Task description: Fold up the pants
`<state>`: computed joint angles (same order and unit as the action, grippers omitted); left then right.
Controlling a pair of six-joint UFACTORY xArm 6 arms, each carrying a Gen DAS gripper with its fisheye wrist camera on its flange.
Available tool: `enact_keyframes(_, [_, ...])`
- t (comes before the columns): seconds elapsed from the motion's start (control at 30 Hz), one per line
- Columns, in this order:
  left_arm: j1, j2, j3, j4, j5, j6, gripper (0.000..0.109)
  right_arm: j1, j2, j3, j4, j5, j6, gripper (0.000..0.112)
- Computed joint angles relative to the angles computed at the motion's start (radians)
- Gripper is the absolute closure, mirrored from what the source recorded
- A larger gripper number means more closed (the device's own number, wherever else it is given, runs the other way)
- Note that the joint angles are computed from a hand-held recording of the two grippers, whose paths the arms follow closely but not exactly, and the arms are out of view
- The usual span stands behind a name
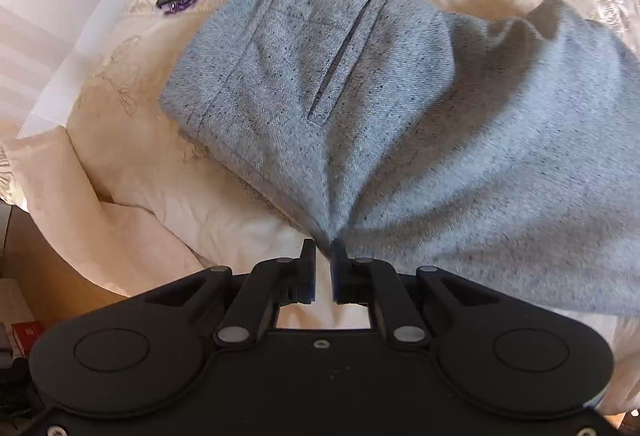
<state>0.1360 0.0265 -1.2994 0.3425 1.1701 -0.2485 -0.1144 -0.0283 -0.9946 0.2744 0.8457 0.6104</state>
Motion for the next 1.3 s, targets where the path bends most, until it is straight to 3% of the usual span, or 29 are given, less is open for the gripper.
enact_keyframes(0.07, [-0.034, -0.063, 0.016, 0.008, -0.007, 0.009, 0.094, -0.013, -0.025, -0.024, 0.02, 0.063, -0.024, 0.09])
enact_keyframes(0.17, [-0.109, -0.11, 0.025, 0.012, -0.091, 0.004, 0.094, -0.01, -0.078, -0.026, -0.046, 0.002, -0.061, 0.083])
enact_keyframes(0.27, [-0.188, -0.019, -0.042, -0.058, -0.194, 0.037, 0.093, -0.003, -0.036, -0.061, -0.16, -0.139, -0.12, 0.077])
enact_keyframes(0.43, [-0.3, 0.103, -0.051, -0.212, -0.294, 0.12, 0.091, -0.059, 0.152, -0.219, -0.237, -0.198, -0.227, 0.076])
enact_keyframes(0.5, [-0.33, 0.122, -0.024, -0.271, -0.255, 0.183, 0.09, -0.083, 0.211, -0.27, -0.256, -0.198, -0.246, 0.075])
enact_keyframes(0.57, [-0.352, 0.162, -0.018, -0.29, -0.125, 0.208, 0.093, -0.105, 0.264, -0.312, -0.229, -0.209, -0.298, 0.075])
enact_keyframes(0.6, [-0.368, 0.147, 0.034, -0.269, -0.11, 0.198, 0.098, -0.113, 0.288, -0.333, -0.208, -0.207, -0.328, 0.074])
enact_keyframes(0.7, [-0.401, 0.061, 0.151, -0.191, -0.195, 0.191, 0.1, -0.134, 0.355, -0.399, -0.091, -0.168, -0.468, 0.073])
enact_keyframes(0.77, [-0.403, 0.067, 0.135, -0.19, -0.172, 0.169, 0.1, -0.141, 0.399, -0.436, -0.001, -0.13, -0.554, 0.072])
enact_keyframes(0.87, [-0.382, 0.103, 0.09, -0.228, -0.139, 0.128, 0.1, -0.166, 0.464, -0.513, 0.116, 0.054, -0.652, 0.069])
enact_keyframes(0.9, [-0.376, 0.11, 0.08, -0.24, -0.13, 0.115, 0.101, -0.165, 0.458, -0.502, 0.122, 0.062, -0.68, 0.068])
enact_keyframes(0.97, [-0.367, 0.115, 0.07, -0.254, -0.122, 0.092, 0.101, -0.148, 0.415, -0.448, 0.111, 0.027, -0.746, 0.075])
enact_keyframes(1.0, [-0.363, 0.117, 0.068, -0.256, -0.121, 0.087, 0.101, -0.137, 0.394, -0.43, 0.086, 0.023, -0.771, 0.095])
enact_keyframes(1.03, [-0.364, 0.114, 0.069, -0.252, -0.122, 0.082, 0.101, -0.123, 0.367, -0.407, 0.043, 0.01, -0.8, 0.101])
enact_keyframes(1.13, [-0.377, 0.095, 0.089, -0.222, -0.136, 0.06, 0.101, -0.067, 0.21, -0.236, -0.138, -0.167, -0.893, 0.104])
enact_keyframes(1.2, [-0.402, 0.084, 0.11, -0.182, -0.151, 0.034, 0.101, -0.05, 0.123, -0.133, -0.27, -0.284, -0.868, 0.109])
enact_keyframes(1.3, [-0.427, 0.097, 0.092, -0.128, -0.142, 0.059, 0.102, -0.061, 0.125, -0.107, -0.32, -0.251, -0.791, 0.109])
